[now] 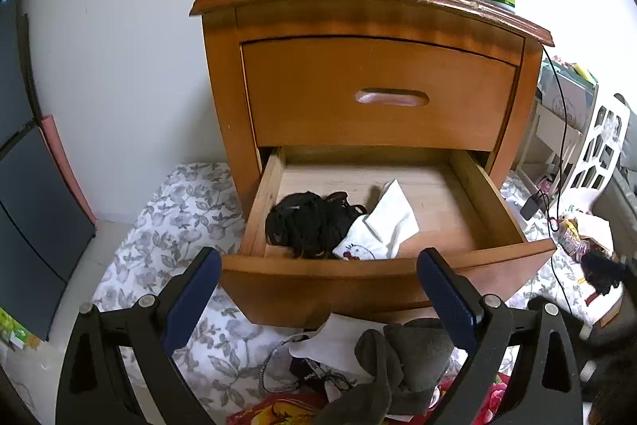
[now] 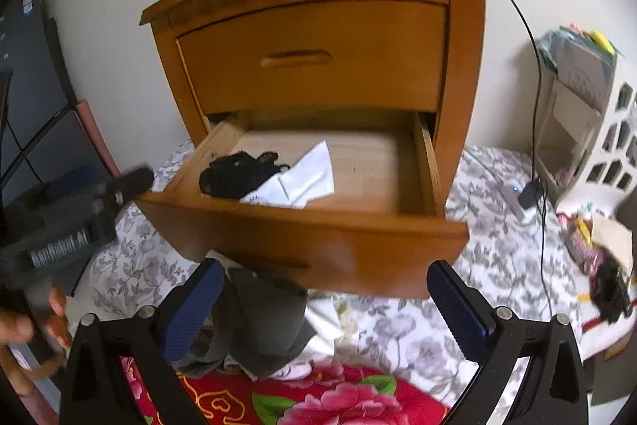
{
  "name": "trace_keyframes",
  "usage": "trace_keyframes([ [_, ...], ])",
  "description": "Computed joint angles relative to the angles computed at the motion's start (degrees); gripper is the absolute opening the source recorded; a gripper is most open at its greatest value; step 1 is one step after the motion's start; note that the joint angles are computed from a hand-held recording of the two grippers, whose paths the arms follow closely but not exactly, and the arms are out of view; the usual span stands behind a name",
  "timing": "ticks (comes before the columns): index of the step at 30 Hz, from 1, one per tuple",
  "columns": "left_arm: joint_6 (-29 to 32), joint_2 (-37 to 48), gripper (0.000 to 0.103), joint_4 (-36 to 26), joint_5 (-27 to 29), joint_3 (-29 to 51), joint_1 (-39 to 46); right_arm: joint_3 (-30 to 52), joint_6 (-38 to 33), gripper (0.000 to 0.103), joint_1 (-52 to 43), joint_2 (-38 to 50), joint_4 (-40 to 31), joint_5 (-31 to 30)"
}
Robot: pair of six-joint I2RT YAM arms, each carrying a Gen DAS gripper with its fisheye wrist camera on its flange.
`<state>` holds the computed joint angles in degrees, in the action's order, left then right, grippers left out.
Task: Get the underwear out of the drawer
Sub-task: 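Reach the right gripper into the drawer toward the white sock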
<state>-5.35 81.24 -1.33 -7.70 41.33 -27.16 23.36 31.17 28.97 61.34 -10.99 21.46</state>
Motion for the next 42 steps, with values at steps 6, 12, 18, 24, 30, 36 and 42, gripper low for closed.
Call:
trace_keyframes([
  [6, -1.32, 2.17, 0.099, 4.44, 4.13, -2.73, 2.45, 5.1, -5.5, 0.103, -8.01, 2.75, -0.32, -10.39],
  [12, -1.93, 5.21, 0.099, 9.75, 6.76, -4.85, 4.85, 12.12, -8.0, 0.103, -11.95, 9.92, -1.99, -13.47],
  [18, -0.24, 6.4, 0.099, 12.11, 7.4, -5.69, 4.66, 19.28, -10.61, 0.103, -13.47, 17.85, -4.09, -15.01],
  [24, 0.63, 6.77, 0.099, 13.66, 9.04, -6.45, 5.54, 27.42, -12.07, 0.103, -14.46, 24.1, -8.66, -12.44],
  [30, 0.87, 7.33, 0.099, 14.88, 10.46, -6.91, 7.14, 34.79, -14.31, 0.103, -13.73, 31.52, -12.83, -12.99],
  [36, 1.56, 8.76, 0.099, 14.78, 14.46, -6.41, 9.83, 42.16, -12.13, 0.103, -14.41, 41.36, -15.45, -18.74],
  [42, 1.05, 10.25, 0.099, 14.82, 18.45, -5.94, 12.89, 51.2, -11.01, 0.103, -14.27, 51.25, -19.87, -18.71],
])
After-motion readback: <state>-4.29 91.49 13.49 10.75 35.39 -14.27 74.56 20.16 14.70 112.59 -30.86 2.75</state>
